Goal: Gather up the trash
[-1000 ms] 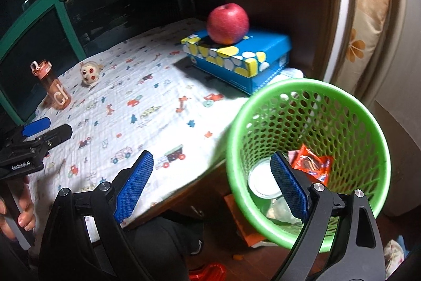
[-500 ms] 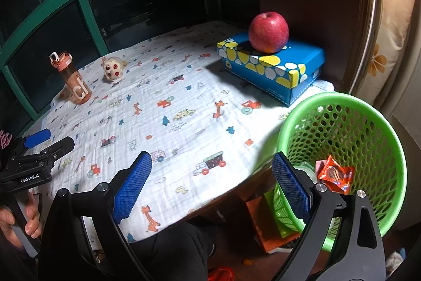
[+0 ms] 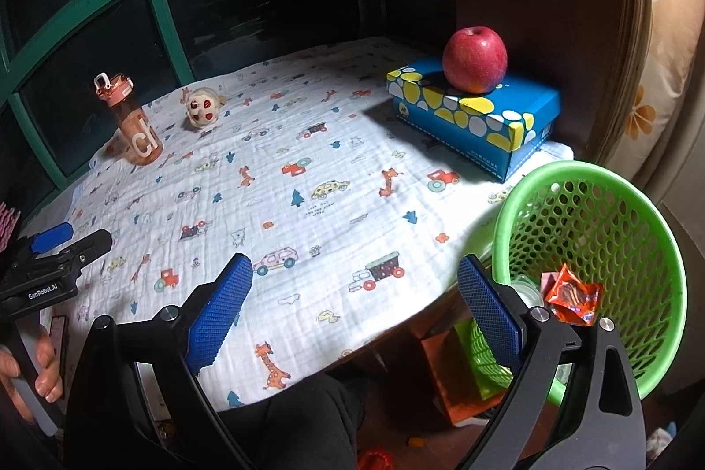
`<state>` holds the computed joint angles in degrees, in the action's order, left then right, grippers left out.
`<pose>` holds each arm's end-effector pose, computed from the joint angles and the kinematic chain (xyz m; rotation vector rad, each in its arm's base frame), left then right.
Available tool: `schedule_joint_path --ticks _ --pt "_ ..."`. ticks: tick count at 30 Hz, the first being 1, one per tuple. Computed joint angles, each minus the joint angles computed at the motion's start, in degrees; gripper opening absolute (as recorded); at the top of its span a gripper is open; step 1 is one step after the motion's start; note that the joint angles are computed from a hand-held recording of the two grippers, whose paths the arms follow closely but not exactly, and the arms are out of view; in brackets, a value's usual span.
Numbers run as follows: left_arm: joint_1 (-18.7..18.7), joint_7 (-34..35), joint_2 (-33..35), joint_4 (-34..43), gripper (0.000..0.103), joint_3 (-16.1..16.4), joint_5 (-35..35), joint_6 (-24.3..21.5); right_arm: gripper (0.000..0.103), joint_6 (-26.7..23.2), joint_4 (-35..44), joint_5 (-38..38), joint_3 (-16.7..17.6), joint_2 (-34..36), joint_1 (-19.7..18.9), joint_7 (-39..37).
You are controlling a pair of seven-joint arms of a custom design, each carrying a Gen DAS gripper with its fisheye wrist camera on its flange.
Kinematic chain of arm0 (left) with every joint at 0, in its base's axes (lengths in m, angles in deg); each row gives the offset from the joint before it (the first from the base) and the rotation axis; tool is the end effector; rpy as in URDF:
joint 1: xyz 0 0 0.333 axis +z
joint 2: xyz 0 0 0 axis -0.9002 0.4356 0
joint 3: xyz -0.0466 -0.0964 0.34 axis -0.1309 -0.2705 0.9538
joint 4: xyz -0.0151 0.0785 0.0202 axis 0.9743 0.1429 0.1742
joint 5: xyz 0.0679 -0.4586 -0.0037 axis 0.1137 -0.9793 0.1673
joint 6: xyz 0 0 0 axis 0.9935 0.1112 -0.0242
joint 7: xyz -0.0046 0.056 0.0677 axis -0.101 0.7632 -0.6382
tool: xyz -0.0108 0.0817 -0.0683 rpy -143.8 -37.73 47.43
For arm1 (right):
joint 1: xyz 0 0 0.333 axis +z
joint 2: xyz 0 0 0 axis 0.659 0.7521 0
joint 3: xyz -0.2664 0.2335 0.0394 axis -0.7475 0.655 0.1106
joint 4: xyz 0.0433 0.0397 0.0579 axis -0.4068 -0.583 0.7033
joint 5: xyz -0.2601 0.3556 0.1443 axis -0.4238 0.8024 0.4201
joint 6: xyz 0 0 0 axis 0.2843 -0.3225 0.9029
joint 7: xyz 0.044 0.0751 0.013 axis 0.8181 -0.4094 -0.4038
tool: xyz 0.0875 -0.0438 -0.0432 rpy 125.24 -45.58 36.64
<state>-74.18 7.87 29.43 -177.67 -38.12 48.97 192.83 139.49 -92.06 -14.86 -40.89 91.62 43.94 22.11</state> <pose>0.6853 -0.1851 0.4432 -1.8075 1.7439 -0.6927 0.6754 0.0435 0.4414 -1.7721 1.6445 -0.5723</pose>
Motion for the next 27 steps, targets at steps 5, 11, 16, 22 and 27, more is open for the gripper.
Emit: schedule_joint_path --ticks 5,11,16,22,27 --pt "-0.15 -1.5 -0.57 -0.4 0.096 0.2 1.41 -0.89 0.093 -0.22 0.07 1.6 0.6 0.09 -0.22 -1.33" --pt "0.34 -2.02 -1.11 -0.89 0.096 -0.16 1.63 -0.78 0.093 0.32 -0.14 1.02 0.42 0.19 0.23 -1.26" --pt "0.68 -2.19 -1.41 -1.15 0.096 -0.39 1.75 -0.77 0.093 0.16 -0.2 1.53 0.7 0.16 0.12 -1.82" --pt "0.92 -2.48 -1.76 -1.42 0.096 -0.53 1.62 -0.97 0.093 -0.33 -0.02 1.95 0.79 0.31 0.23 -2.2" --pt "0.9 -3.37 -1.87 -1.43 0.096 -0.55 2.27 -1.27 0.093 -0.69 0.16 2.17 0.85 0.51 0.3 -2.41"
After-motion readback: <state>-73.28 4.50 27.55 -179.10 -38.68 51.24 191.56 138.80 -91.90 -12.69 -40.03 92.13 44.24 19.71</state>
